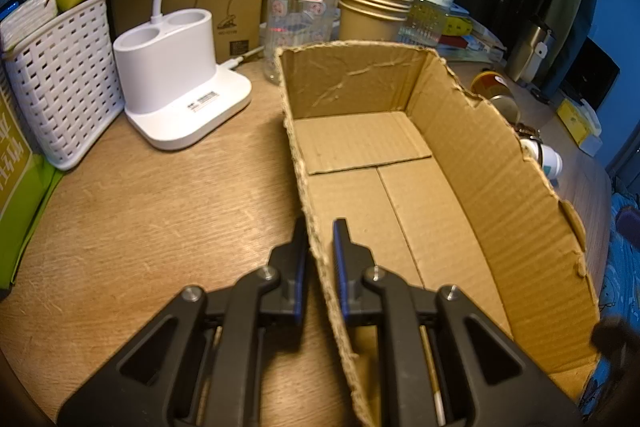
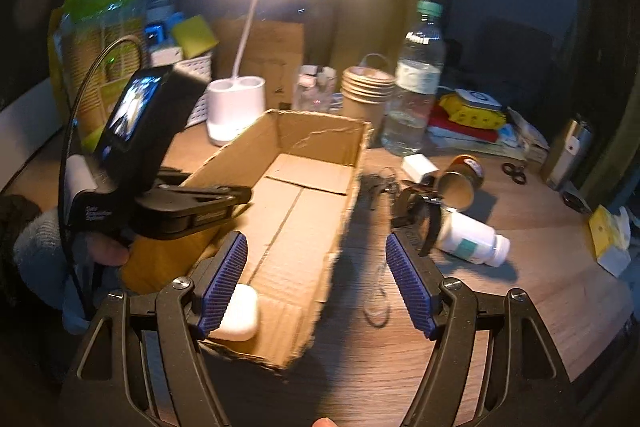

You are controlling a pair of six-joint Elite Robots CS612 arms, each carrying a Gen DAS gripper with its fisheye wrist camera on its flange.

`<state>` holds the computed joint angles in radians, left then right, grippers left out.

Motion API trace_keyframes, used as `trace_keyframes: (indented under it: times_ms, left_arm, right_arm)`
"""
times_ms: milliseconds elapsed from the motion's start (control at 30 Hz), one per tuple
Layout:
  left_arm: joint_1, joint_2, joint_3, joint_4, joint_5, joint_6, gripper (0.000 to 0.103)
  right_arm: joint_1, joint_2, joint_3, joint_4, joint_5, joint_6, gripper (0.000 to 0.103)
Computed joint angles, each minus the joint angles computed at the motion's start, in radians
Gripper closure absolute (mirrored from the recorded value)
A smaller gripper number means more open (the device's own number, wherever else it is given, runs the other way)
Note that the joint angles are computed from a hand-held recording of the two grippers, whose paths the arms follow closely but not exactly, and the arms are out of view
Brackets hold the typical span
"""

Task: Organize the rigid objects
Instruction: 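Carry the earbud case into the cardboard box and open the right gripper, then move the right gripper back to the white pill bottle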

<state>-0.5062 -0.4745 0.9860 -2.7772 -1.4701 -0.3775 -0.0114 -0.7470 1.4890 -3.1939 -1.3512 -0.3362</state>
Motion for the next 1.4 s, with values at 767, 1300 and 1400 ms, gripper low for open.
trace_keyframes:
  times_ms: [767, 1300, 1400]
  left_arm:
    - [0.000, 0.000, 0.000, -0.001, 0.000, 0.000, 0.090]
    - [0.000, 0.000, 0.000, 0.000, -0.002, 0.001, 0.090]
    - [0.000, 0.000, -0.002, 0.001, -0.004, 0.000, 0.090]
  right_arm:
    - [-0.068, 0.071, -0.078, -0.038, -0.167, 0.210, 0.028]
    - [-0.107, 0.128, -0.184, 0.077, -0.111, 0.213, 0.028]
    - [-0.107, 0.138, -0.209, 0.090, -0.129, 0.181, 0.028]
